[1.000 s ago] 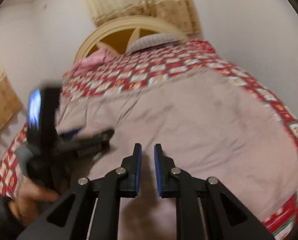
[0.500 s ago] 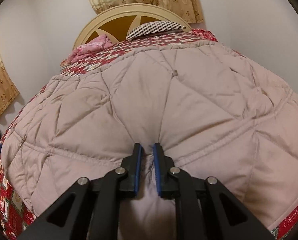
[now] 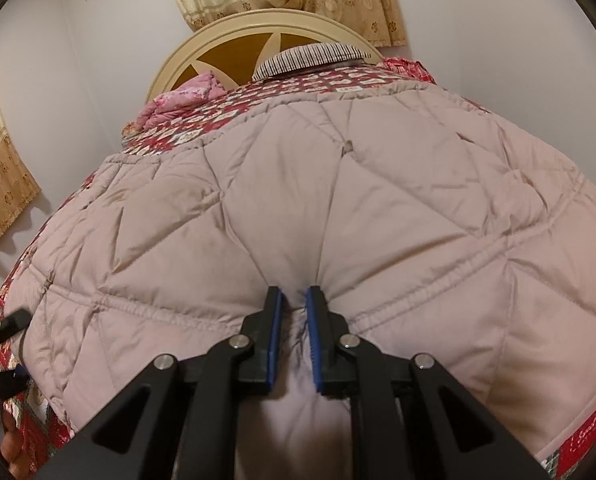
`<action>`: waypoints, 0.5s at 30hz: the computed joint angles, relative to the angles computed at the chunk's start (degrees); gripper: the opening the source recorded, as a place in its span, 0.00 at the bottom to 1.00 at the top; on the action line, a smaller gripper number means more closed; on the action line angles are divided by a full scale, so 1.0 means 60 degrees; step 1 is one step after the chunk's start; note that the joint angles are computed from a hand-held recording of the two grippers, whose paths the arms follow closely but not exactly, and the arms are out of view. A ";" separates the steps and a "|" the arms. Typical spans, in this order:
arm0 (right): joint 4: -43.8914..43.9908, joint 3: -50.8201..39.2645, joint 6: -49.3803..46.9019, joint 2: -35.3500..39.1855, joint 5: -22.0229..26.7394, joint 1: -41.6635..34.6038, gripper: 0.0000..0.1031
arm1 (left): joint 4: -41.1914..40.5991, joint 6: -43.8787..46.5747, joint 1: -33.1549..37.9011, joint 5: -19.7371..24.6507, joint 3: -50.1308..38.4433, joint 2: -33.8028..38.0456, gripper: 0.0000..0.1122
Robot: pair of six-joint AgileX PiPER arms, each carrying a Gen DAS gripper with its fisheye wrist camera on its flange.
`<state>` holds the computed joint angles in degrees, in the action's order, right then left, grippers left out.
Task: Fold large clothes
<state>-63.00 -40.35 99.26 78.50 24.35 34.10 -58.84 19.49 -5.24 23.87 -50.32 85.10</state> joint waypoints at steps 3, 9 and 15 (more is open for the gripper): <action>0.0120 -0.0139 -0.0145 0.0086 0.0321 0.0159 0.15 | -0.1033 0.0545 -0.0125 -0.0460 -0.0016 0.0267 0.83; 0.0227 -0.0941 -0.0186 -0.0096 0.1779 0.1301 0.18 | -0.2422 0.2309 -0.0281 -0.0890 0.0254 0.0194 0.83; 0.0005 -0.2587 -0.0840 0.0965 0.1934 0.1669 0.18 | -0.3495 0.3369 -0.0191 -0.0642 0.0025 0.0536 0.83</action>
<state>-62.98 -55.87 94.22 84.29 35.96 44.11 -79.81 39.70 -6.39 20.02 -50.17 88.32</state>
